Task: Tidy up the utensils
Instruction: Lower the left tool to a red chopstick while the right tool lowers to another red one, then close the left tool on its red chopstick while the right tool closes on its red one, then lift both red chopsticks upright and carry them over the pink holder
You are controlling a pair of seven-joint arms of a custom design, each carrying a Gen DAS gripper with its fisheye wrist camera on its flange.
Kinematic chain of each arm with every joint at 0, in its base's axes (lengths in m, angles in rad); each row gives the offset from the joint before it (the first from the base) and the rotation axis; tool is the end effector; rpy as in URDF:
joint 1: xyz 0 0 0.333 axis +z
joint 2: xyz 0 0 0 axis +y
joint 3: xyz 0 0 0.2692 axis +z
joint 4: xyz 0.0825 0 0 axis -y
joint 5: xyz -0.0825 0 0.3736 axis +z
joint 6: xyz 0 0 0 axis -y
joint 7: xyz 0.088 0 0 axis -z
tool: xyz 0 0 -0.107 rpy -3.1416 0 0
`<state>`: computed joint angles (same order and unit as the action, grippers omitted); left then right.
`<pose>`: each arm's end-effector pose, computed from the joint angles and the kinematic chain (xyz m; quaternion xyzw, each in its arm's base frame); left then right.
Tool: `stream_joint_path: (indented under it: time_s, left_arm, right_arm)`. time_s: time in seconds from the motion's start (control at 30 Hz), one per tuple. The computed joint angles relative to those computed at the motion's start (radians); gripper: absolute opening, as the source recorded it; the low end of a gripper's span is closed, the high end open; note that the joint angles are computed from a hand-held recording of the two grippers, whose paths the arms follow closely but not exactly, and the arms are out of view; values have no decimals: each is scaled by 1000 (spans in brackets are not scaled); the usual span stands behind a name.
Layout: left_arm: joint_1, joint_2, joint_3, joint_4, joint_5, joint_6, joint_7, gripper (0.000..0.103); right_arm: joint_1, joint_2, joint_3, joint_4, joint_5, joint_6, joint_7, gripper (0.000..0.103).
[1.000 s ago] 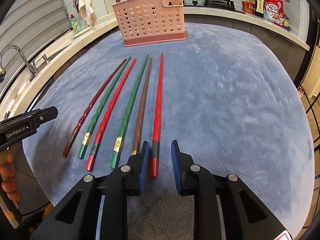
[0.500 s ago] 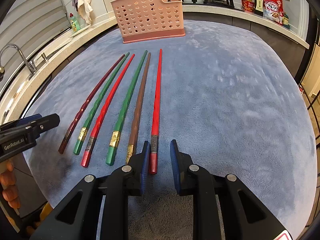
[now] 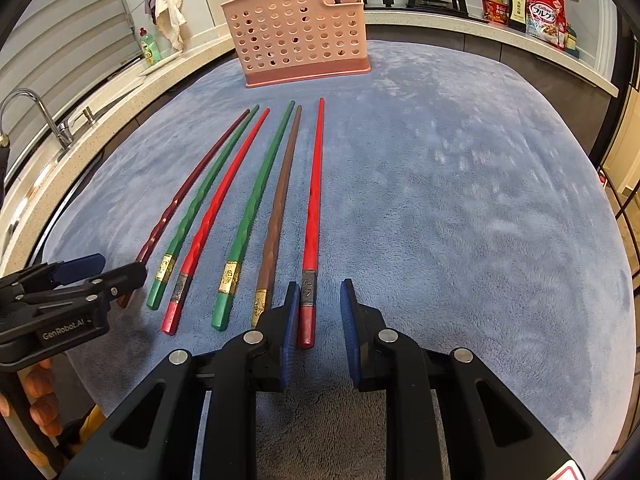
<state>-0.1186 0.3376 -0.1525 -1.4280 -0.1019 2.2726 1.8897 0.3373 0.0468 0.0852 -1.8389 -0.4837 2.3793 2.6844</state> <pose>0.6563 -0.1693 0.5200 -0.4830 0.8358 -0.2239 0.1346 0.5534 0.2428 0.5094 -0.5160 0.7981 -0.2049 0.2340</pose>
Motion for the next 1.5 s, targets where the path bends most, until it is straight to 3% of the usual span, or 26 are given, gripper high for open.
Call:
stream_joint_path:
  time_s: [0.2,0.3,0.4,0.47,0.63,0.77,1.5]
  left_arm:
    - [-2,1,1,-2,3,3,-3,64]
    - [-1,2,0,-1,4,2,2,57]
    - [3,5,-3,8,-7,-5,15,43]
    - [6,7,-5,12,-19,-7,24,27]
    - [12,13,-6,25,-38,-19,31,12]
    - [15,24,-7,49,-51,-40,30,11]
    - [29,61,-14,191,-96,-124,24,8]
  right_arm:
    - [0,0,0,-1,-2,2,2,19]
    - [0,0,0,0,-2,1,2,19]
    - [0,0,0,0,-3,0,1,19]
    - [1,0,0,-1,-5,0,3,19]
    - [0,-4,0,-2,2,-1,1,15]
    - [-5,-13,-1,-13,16,6,-1,7]
    - [-29,-82,4,-12,-60,25,60,7]
